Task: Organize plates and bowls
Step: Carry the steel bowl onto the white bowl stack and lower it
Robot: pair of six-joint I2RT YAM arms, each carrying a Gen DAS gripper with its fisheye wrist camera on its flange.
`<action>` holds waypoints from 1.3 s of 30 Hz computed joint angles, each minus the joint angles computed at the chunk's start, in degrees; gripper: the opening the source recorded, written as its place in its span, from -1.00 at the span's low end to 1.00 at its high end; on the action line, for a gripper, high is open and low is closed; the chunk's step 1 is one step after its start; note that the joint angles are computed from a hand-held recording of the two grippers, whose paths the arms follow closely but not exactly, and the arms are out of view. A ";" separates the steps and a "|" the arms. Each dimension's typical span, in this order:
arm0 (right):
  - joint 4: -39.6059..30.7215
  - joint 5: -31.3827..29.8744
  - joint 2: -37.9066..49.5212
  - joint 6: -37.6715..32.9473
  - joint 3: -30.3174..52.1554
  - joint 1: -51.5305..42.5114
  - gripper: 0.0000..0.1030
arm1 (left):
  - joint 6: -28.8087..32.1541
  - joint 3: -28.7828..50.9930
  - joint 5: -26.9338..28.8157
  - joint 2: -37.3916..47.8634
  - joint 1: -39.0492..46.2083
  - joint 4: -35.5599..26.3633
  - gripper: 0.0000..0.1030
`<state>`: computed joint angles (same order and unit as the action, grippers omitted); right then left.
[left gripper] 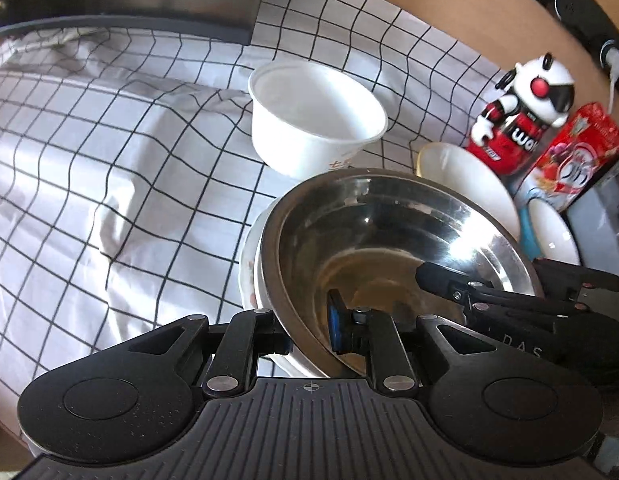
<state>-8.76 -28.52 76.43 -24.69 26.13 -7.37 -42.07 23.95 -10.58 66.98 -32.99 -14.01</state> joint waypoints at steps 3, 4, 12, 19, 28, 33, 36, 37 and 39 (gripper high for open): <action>1.92 -1.54 3.27 -1.29 0.03 -1.06 -0.25 | -1.60 -0.29 -1.27 1.13 -0.47 0.87 -0.65; 1.99 -1.66 4.31 -1.63 0.39 -1.05 -0.25 | -2.16 -0.21 -1.37 1.53 -0.44 0.75 -0.65; 4.02 -2.64 7.80 -2.97 0.94 -1.41 -0.25 | -4.32 -0.36 -4.77 4.82 -2.46 3.23 -0.65; 4.10 -3.09 8.30 -3.15 1.18 -1.56 -0.25 | -4.38 -1.50 -1.85 3.51 -0.43 4.54 -0.65; 0.77 -4.78 8.29 -4.23 1.87 -2.94 -0.25 | -3.97 -2.65 -2.17 0.52 0.00 4.57 -0.65; 0.41 -5.31 7.70 -4.63 1.54 -3.50 -0.25 | -2.94 -3.03 -1.55 -0.19 0.27 4.70 -0.65; 0.80 -5.41 7.48 -4.41 1.32 -3.65 -0.26 | -2.91 -3.36 -1.33 -0.85 0.32 4.76 -0.65; 1.03 -5.44 7.43 -4.39 1.25 -3.71 -0.26 | -2.98 -3.45 -1.23 -1.23 0.39 4.62 -0.65; 1.15 -5.36 7.27 -4.47 1.18 -3.68 -0.26 | -3.24 -3.76 -1.00 -2.09 0.60 4.41 -0.65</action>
<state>-7.61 -33.88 83.70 -29.17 27.31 -11.05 -45.31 20.19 -11.58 64.89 -32.39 -9.60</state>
